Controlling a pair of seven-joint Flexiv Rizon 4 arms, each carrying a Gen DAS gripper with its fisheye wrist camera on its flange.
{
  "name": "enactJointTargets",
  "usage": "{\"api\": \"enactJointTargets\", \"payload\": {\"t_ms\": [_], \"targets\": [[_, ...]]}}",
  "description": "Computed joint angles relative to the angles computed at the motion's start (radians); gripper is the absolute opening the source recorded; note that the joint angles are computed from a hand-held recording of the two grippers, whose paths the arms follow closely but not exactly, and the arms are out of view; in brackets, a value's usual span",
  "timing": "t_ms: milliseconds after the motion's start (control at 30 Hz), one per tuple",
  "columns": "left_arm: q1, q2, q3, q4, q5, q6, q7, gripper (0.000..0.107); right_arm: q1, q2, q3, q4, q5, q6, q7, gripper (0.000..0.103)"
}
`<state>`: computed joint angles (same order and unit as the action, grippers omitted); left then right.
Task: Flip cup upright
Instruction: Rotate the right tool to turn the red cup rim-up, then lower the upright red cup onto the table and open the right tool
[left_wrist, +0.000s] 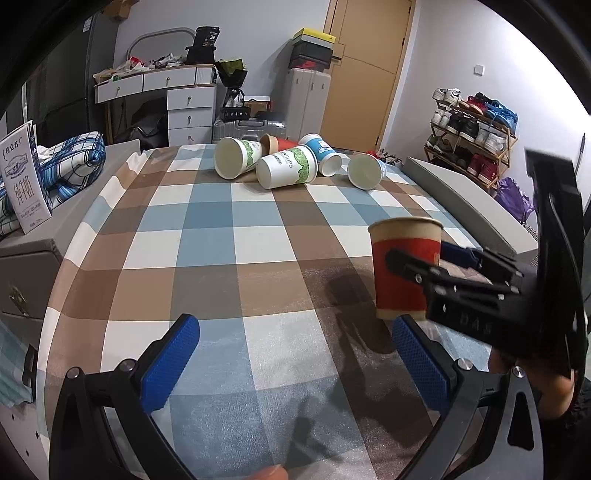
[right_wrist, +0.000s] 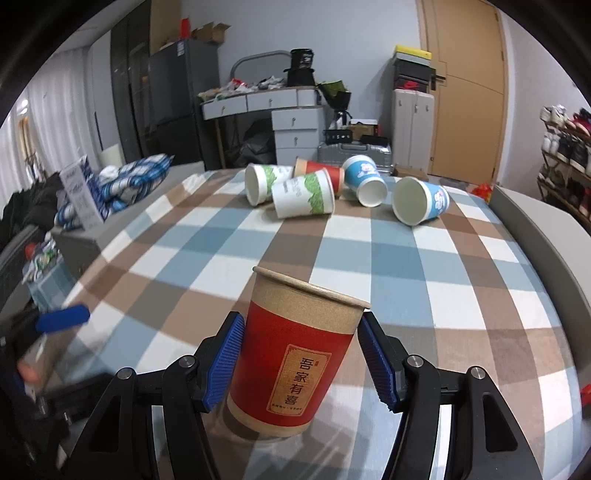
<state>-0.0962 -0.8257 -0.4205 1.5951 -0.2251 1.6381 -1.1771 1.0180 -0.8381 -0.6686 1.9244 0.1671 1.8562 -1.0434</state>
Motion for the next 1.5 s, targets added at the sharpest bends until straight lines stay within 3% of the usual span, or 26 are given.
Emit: {"api": "enactJointTargets", "payload": {"t_ms": [200, 567, 833, 1100, 1300, 1500], "targets": [[-0.004, -0.002, 0.003, -0.004, 0.002, -0.003, 0.002, 0.102, 0.037, 0.022, -0.007, 0.052, 0.022, 0.04, -0.062, 0.061], [-0.007, -0.002, 0.004, -0.002, 0.003, -0.002, 0.001, 0.102, 0.004, 0.102, 0.084, 0.113, 0.004, 0.042, -0.212, 0.056], [-0.008, -0.004, 0.008, -0.005, 0.0, -0.003, -0.002, 0.102, 0.085, -0.005, -0.022, 0.054, 0.107, 0.062, -0.159, 0.055], [-0.01, -0.004, 0.011, -0.005, -0.002, -0.005, -0.006, 0.102, 0.097, -0.042, -0.04, 0.021, 0.089, 0.046, -0.153, 0.057], [-0.008, -0.005, 0.008, -0.004, 0.002, -0.002, -0.003, 0.102, 0.07, -0.014, -0.008, 0.032, 0.059, 0.041, -0.161, 0.065], [0.018, -0.007, -0.028, 0.006, 0.006, 0.004, 0.006, 0.102, 0.025, 0.036, 0.061, 0.06, 0.064, 0.092, -0.184, 0.091]]}}
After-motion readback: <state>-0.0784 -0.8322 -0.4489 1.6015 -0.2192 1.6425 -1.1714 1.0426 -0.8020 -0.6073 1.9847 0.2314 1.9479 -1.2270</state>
